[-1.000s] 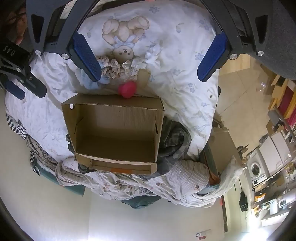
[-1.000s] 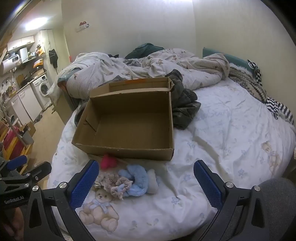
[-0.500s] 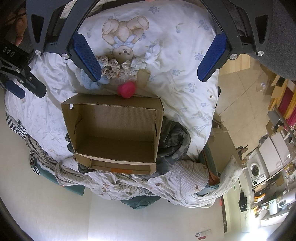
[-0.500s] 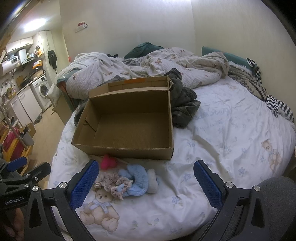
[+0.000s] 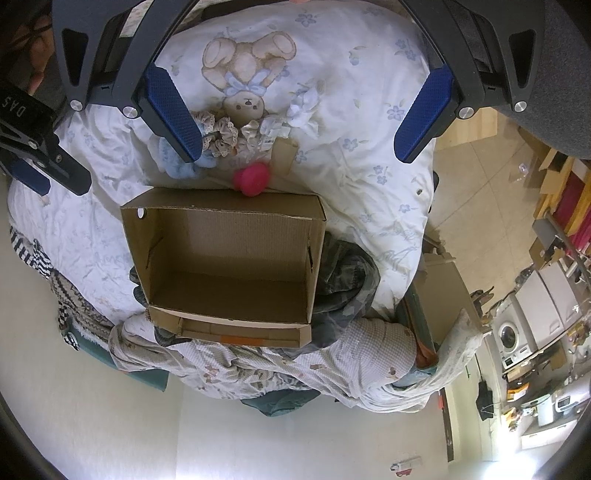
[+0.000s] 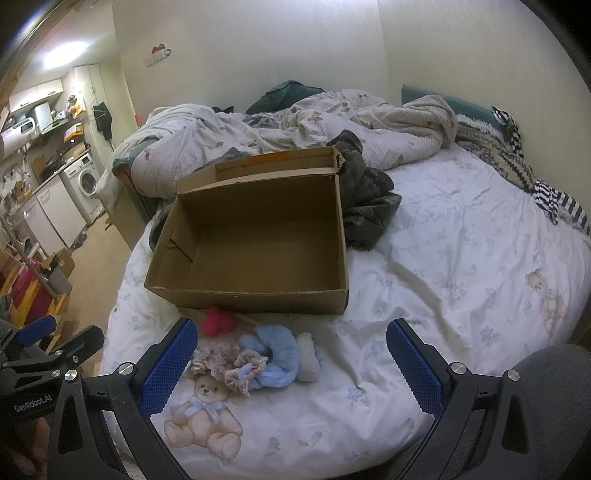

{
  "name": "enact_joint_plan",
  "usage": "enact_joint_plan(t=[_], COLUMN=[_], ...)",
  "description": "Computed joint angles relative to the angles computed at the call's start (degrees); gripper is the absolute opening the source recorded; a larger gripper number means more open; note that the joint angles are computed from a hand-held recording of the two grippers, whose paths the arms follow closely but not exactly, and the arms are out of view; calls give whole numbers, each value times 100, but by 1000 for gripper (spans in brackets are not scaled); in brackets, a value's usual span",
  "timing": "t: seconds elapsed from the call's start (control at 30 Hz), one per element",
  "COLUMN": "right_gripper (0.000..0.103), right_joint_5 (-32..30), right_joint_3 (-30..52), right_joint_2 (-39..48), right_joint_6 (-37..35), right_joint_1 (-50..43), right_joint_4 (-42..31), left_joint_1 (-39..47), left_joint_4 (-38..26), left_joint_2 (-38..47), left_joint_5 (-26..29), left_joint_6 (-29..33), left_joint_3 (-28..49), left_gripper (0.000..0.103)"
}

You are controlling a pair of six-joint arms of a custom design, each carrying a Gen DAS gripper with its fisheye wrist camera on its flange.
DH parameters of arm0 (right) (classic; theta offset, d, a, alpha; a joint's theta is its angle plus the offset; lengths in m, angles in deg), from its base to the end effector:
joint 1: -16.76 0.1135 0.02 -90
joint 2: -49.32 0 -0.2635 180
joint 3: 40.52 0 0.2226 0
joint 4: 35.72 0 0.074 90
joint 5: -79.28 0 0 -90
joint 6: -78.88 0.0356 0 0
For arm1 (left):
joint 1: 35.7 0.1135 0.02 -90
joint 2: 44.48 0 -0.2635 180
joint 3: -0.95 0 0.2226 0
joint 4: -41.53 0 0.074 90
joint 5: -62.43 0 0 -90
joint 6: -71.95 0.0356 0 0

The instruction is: Organize soft objects

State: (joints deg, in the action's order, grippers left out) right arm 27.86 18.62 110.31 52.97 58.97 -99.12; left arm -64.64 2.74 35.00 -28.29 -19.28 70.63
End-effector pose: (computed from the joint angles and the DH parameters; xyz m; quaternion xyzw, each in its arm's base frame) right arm 0.1314 0.0893 0.2443 0.2445 0.8917 -0.0317 0.3795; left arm 0.2310 -0.1272 0.2525 0.2218 0.9087 -0.0863 0.3429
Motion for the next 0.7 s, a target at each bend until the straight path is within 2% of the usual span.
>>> enact_joint_plan(t=[0.7], right_gripper=[103], right_joint_5=[1], right_joint_3=[14], right_joint_2=[-27], right_joint_6=[0], right_joint_1=[-4], right_joint_4=[-37], left_joint_1=[-1], left_joint_4=[-6], left_joint_2=[-8], left_joint_5=[-20], left_joint_6=[13], left_joint_3=[-11], left_gripper=[103])
